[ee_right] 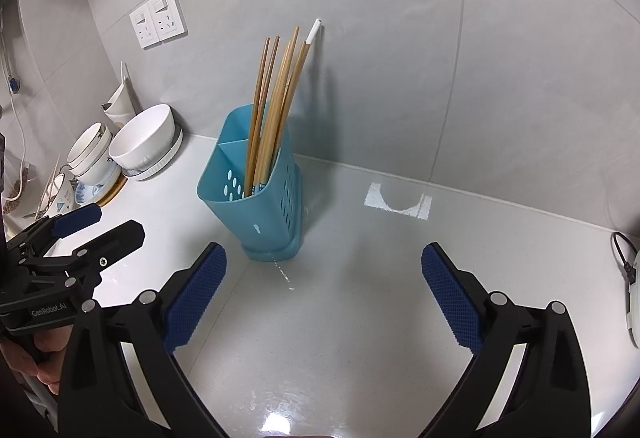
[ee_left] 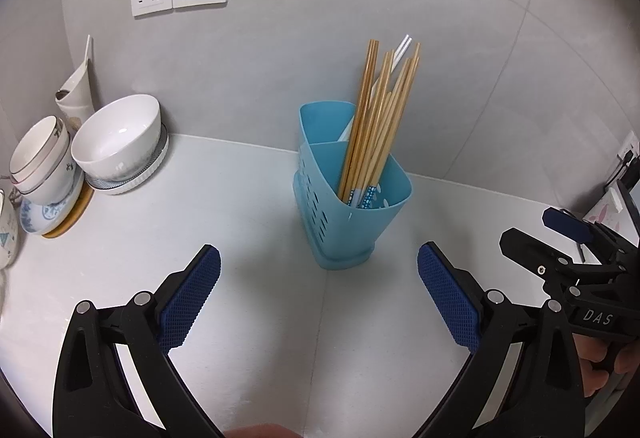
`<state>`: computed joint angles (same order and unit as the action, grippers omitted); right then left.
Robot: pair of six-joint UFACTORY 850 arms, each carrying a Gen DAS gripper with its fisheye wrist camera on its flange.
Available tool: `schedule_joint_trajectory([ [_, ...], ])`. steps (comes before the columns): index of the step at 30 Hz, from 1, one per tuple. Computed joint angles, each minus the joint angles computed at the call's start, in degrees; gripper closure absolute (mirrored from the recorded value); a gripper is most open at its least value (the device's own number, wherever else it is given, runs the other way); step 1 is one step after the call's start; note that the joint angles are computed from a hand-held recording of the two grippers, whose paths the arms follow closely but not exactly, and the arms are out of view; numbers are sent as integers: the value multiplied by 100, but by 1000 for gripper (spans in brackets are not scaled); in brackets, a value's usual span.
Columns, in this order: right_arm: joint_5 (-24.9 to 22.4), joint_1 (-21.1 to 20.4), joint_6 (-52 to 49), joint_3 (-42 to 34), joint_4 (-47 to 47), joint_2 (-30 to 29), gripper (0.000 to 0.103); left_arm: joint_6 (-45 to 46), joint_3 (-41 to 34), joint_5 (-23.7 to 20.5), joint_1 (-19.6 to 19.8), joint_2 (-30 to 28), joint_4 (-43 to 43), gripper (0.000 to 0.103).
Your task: Organize utensils
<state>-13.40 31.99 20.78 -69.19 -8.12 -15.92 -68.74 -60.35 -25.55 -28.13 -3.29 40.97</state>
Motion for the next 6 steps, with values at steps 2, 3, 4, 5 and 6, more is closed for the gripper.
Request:
schedule_joint_trajectory([
  [2,0,1,9,-1,-6,0,9,43,-3,3,5,-4,-32,6],
  [3,0,0,14,1,-9,-2,9,43,-14,-19,-3,-13,-49,6],
  [4,3,-2,32,6,-27,-2,9,37,-18,-39,-5,-16,-56,6],
  [5,7,-1,24,9,-16,-1,9,16,-21,-62,-11,-18,-40,6],
  [6,8,-2,-3,9,5,-2,9,9,-21,-70,-14,-19,-31,6],
])
